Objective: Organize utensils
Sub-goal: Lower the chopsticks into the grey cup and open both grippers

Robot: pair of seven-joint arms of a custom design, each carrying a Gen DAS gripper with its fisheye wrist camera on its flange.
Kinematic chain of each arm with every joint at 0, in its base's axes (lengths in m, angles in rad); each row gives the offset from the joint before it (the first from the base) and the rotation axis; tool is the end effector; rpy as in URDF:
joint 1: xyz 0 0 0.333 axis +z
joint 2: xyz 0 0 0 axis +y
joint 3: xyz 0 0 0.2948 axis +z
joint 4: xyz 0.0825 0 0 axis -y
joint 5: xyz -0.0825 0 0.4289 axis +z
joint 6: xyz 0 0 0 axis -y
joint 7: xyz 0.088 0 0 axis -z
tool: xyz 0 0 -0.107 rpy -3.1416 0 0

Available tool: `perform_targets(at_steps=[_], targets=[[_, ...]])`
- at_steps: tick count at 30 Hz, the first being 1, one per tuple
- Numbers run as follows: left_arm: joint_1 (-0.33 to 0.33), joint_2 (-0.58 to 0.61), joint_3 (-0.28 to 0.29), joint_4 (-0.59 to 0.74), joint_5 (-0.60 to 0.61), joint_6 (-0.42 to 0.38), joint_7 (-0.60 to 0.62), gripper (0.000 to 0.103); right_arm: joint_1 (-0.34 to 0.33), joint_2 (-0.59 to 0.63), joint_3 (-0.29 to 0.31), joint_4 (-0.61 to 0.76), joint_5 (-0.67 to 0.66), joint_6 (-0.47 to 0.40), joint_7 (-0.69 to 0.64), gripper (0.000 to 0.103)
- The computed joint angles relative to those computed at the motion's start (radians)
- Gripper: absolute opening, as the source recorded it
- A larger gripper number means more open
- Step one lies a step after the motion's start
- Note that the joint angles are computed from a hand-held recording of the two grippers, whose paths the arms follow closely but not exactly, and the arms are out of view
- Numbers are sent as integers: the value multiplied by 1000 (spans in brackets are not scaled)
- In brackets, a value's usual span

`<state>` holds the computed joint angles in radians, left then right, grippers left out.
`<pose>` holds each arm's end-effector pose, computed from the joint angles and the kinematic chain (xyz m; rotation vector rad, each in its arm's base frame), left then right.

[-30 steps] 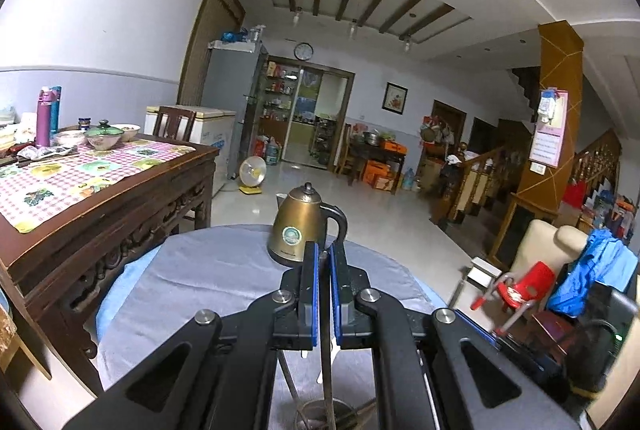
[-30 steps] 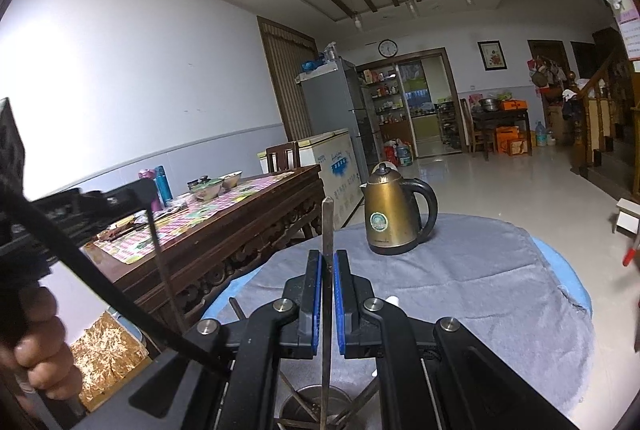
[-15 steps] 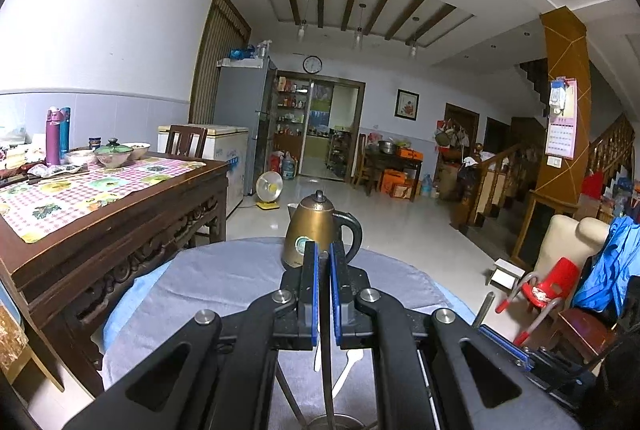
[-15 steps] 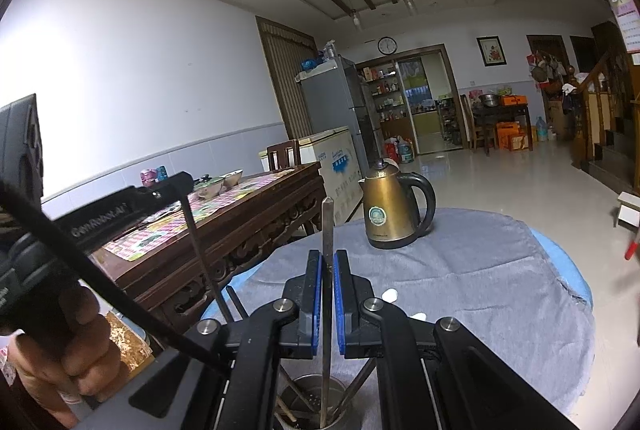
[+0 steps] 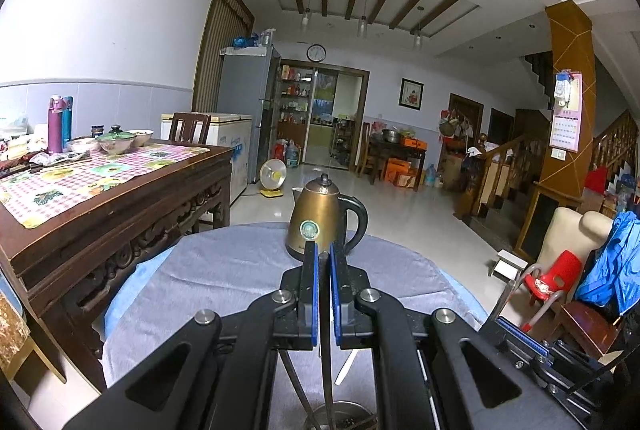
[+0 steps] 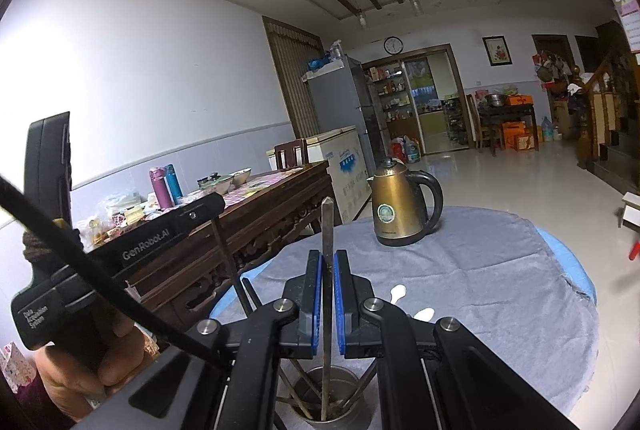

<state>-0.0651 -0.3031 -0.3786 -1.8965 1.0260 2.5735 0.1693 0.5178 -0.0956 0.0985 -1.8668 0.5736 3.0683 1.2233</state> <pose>0.4927 -0.2855 0.7020 -1.6004 1.1948 -1.1191 0.5253 0.3225 0.6732 -1.5655 1.0058 -0.4828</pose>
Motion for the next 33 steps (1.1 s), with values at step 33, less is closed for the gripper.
perform_targets(at_steps=[33], targets=[[-2,-46,3,-65,-173,23,152,6,-25,-8,21,-48,-144,-62,139,6]])
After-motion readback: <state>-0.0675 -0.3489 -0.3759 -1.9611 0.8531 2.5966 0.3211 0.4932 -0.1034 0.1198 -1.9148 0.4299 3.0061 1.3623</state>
